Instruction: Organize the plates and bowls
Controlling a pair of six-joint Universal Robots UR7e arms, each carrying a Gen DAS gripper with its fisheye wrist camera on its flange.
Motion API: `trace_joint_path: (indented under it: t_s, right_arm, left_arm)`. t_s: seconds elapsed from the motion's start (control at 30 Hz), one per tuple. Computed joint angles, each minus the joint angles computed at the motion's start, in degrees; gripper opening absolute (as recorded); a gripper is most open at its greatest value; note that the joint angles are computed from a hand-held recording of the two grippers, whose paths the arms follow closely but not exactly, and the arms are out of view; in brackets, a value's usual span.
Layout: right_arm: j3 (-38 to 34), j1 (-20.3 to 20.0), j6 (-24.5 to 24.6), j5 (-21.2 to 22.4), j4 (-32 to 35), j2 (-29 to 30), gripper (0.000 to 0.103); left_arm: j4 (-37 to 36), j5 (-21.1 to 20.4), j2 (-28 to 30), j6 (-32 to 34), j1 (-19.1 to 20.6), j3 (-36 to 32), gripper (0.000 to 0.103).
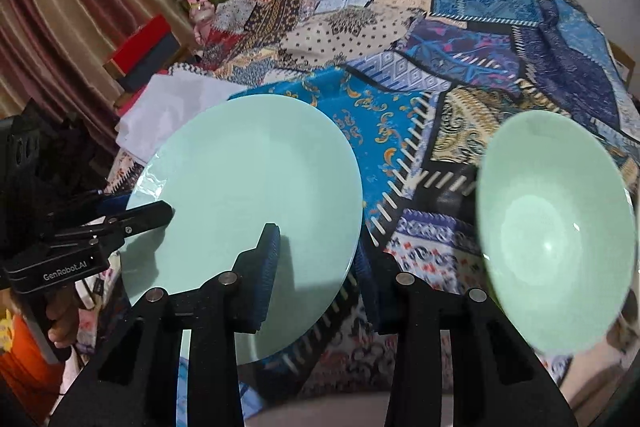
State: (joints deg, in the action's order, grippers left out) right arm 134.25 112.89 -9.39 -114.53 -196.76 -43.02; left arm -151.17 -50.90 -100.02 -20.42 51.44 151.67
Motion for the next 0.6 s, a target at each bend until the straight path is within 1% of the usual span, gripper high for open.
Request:
trace_joint_path:
  t_s: [0.17,0.33,0.4,0.5,0.6]
  right_arm:
    - [3.4,2.4,2.3,-0.7,-1.4,-3.9,0.034]
    - [7.0,4.5,3.9,-1.7,-3.4,-7.5,0.034]
    - [8.7,4.9,4.6,-1.8,-4.1,-9.2,0.034]
    - [11.1,5.8,5.6,-2.5,-5.3,-11.4,0.034]
    - [13.4,6.5,6.5,-3.2,-6.4,-13.7,0.034]
  left_arm:
    - [10.0,1.2,-6.9,-6.9,-7.4,1.0,0.039]
    - [19.4,0.9,-12.5,-13.9,-14.5,1.5,0.039]
    - [23.1,0.4,-14.2,-17.1,-17.5,1.7,0.039]
    - [26.5,0.0,-15.3,-20.6,-21.3,1.8,0.039]
    - [30.8,-0.2,-16.5,-25.3,-26.7,2.1,0.039]
